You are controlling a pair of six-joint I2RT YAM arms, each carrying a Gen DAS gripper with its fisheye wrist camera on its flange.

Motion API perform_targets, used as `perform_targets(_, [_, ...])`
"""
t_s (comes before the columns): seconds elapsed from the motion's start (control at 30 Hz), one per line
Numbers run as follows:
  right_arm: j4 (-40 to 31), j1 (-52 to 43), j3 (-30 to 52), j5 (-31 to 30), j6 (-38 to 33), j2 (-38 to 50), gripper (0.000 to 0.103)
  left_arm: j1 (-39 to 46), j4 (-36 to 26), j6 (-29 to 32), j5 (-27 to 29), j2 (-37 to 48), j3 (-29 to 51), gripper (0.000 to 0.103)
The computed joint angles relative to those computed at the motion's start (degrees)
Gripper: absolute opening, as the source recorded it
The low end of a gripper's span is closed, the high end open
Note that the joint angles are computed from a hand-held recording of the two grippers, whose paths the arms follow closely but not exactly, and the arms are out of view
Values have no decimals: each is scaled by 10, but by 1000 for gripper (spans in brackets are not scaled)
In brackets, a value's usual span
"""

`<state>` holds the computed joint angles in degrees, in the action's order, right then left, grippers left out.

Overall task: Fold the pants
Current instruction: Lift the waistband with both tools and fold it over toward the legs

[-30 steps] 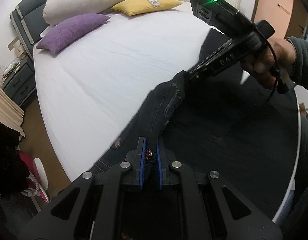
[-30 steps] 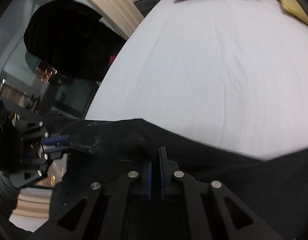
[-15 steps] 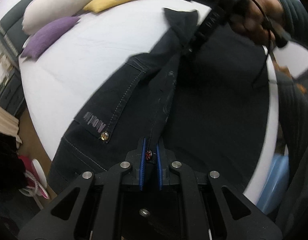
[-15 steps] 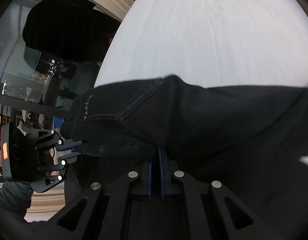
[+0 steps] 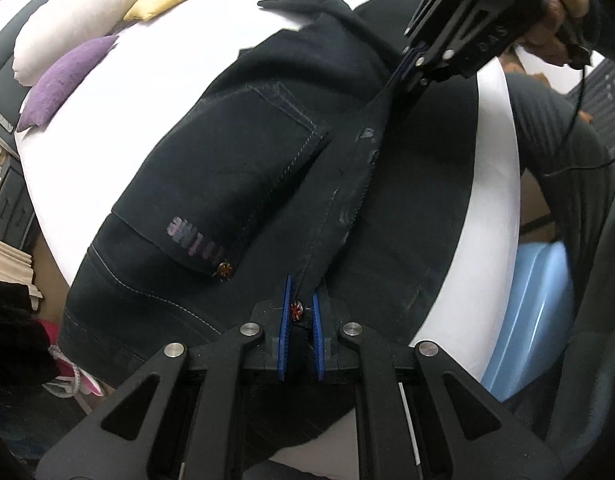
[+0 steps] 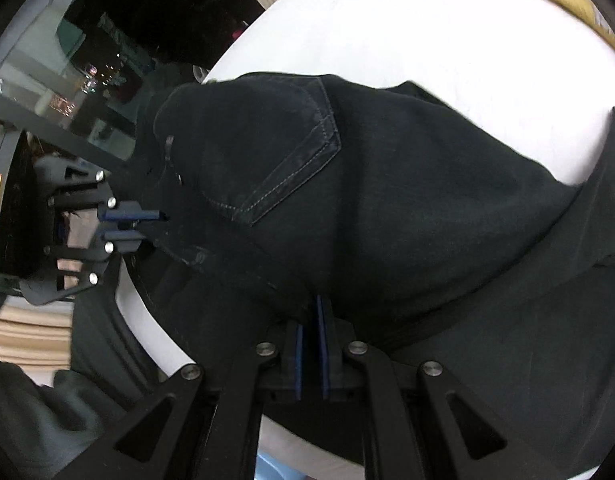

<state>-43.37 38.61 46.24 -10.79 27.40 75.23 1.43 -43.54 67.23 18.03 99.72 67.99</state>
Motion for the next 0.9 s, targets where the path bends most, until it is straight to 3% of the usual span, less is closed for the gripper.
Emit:
perform_targets(0.3, [-49, 147, 59, 143, 52, 35, 8, 35, -5, 35, 16, -35, -40, 9])
perform_targets(0.4, [-43, 156, 64, 144, 66, 36, 8, 51, -21, 49, 23, -27, -21, 9])
perform_targets(0.47, [-58, 154, 41, 147, 60, 1, 8, 53, -16, 60, 21, -39, -34, 9])
perform_targets(0.63, [-58, 173, 51, 162, 63, 24, 8, 78, -8, 98, 31, -62, -71, 9])
perform_targets(0.9, [-67, 251, 55, 206, 129, 38, 8, 92, 5, 105, 41, -75, -101, 9])
